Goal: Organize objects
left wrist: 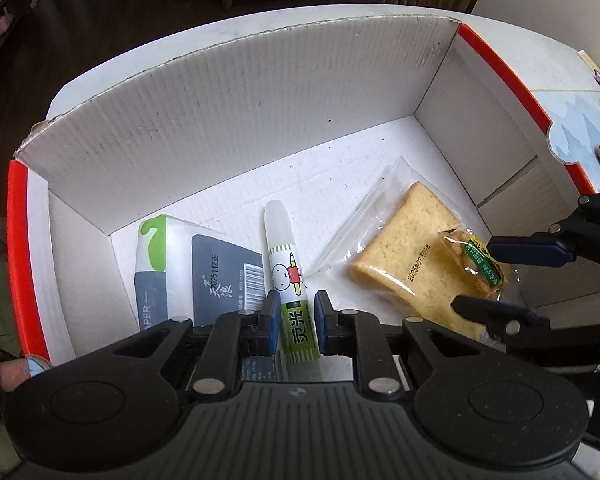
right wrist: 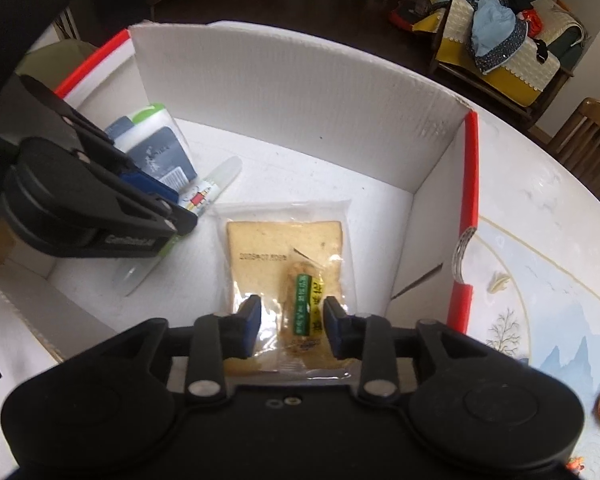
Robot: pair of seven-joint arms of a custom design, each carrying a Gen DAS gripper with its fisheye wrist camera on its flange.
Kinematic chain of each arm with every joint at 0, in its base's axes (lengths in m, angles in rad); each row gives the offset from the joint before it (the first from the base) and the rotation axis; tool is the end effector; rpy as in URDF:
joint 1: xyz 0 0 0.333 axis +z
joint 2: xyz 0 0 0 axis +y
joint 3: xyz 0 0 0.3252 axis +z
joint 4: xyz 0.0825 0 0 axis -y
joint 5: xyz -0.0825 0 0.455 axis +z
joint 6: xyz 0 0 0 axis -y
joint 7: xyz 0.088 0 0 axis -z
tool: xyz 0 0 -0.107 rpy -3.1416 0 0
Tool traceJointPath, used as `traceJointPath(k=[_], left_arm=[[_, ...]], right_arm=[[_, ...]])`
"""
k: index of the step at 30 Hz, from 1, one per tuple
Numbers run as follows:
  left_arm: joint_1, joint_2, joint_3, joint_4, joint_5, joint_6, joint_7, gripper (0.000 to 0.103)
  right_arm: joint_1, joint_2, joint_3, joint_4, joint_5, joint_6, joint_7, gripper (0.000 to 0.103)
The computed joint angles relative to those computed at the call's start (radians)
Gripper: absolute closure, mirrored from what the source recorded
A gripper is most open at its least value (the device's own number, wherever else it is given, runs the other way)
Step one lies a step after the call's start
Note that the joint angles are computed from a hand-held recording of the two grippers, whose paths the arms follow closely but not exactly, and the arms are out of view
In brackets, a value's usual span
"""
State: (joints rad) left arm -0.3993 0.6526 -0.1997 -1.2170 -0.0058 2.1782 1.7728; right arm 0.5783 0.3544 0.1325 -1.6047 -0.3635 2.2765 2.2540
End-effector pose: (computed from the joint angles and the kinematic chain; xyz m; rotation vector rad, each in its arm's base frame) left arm 0.7157 -0.4355 0.4185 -1.2209 2.7635 -0.5068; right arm 0.5887 0.4806 0.4424 -2.1845 1.7788 -0.4213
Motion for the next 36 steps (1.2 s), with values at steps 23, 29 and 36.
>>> traceJointPath(k=[23,29,36], left_arm=[[0.046,-0.312,-0.019,-0.388,-0.025,0.302,-0.051,0.074],[0.055,-0.404,-0.029,-0.498,-0.027,0.386,-0.067,0.033],[0.067,-0.498,-0.049,-0.596,-0.083,0.420,-0.066,0.033]], right_arm=[[-0.014,-0.216,0.027,-0.210,-0.084,0.177,0.057,0.040],[-0.024,-0.280,0.039,-0.275,-0.094,0.224,0.080,0.037],[-0.042,-0.385,0.055,-0.383,-0.089,0.296,0.101,0.026]])
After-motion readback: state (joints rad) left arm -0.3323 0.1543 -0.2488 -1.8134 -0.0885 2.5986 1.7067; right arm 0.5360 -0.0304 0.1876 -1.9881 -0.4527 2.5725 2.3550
